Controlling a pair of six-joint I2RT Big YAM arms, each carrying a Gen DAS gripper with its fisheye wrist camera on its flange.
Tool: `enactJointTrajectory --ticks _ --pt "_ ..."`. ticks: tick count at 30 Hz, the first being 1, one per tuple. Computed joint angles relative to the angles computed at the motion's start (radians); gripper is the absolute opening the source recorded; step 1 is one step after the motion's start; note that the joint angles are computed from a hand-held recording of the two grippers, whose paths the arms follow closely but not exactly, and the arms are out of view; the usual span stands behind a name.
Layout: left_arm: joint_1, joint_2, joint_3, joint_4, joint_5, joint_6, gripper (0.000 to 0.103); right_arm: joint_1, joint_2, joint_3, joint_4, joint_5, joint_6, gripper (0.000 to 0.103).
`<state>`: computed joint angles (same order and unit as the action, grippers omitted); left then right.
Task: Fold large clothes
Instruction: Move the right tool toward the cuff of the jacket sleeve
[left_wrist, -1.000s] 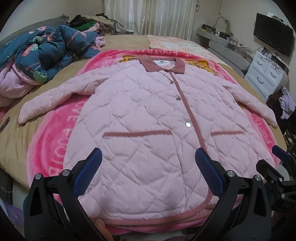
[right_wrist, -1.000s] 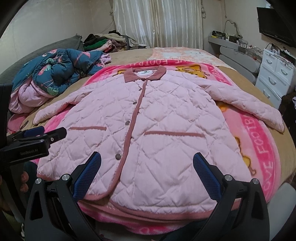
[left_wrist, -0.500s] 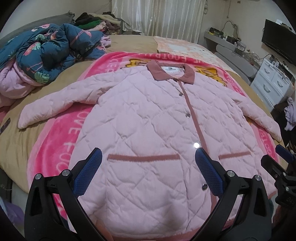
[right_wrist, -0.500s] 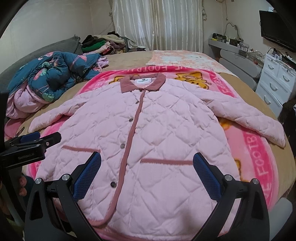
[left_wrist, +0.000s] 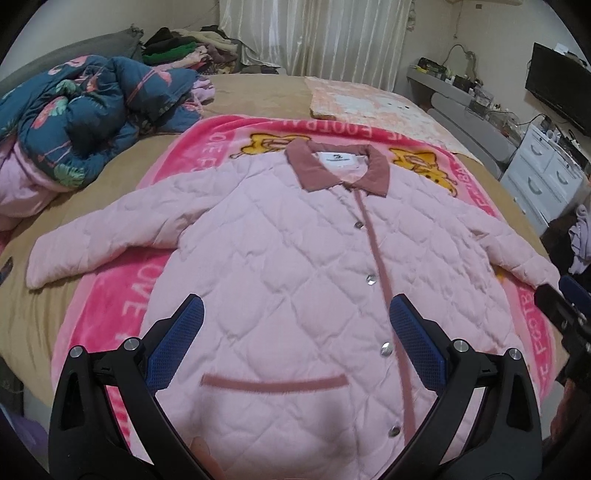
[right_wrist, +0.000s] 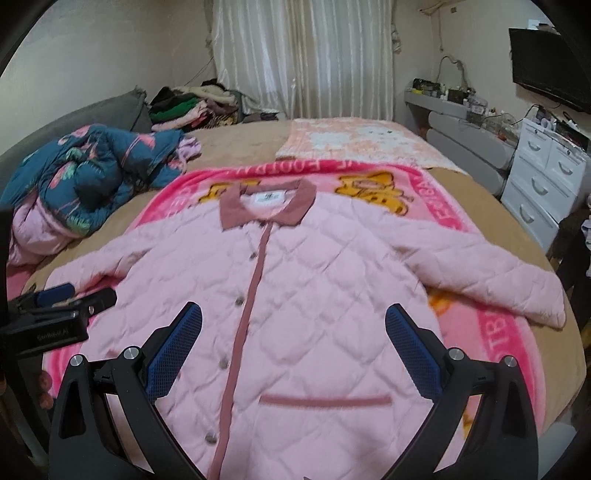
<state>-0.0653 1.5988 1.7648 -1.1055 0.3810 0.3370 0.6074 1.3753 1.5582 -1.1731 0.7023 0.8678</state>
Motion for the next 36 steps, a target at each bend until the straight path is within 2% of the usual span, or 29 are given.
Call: enactJointTrajectory --ticks 12,18,25,36 --pt "-0.085 0.112 0.158 -0.014 -0.046 -0.040 0.094 -0.166 -0.005 0.027 0.071 -0.028 -0.068 0.099" --pt "-0.127 0.168 0.235 -0.040 -0.040 -0.047 0.094 -0.264 -0.022 0.009 0.118 -0.049 -0.078 0.099" --pt "-0.184 0.219 0.286 -0.057 -0.054 -0.051 0.094 -0.368 -0.050 -0.064 0.123 -0.079 -0.054 0.099" --pt "-0.265 0.305 0.356 -0.080 -0.114 -0.066 0.094 -0.504 -0.147 -0.238 0.139 -0.112 0.058 0.099"
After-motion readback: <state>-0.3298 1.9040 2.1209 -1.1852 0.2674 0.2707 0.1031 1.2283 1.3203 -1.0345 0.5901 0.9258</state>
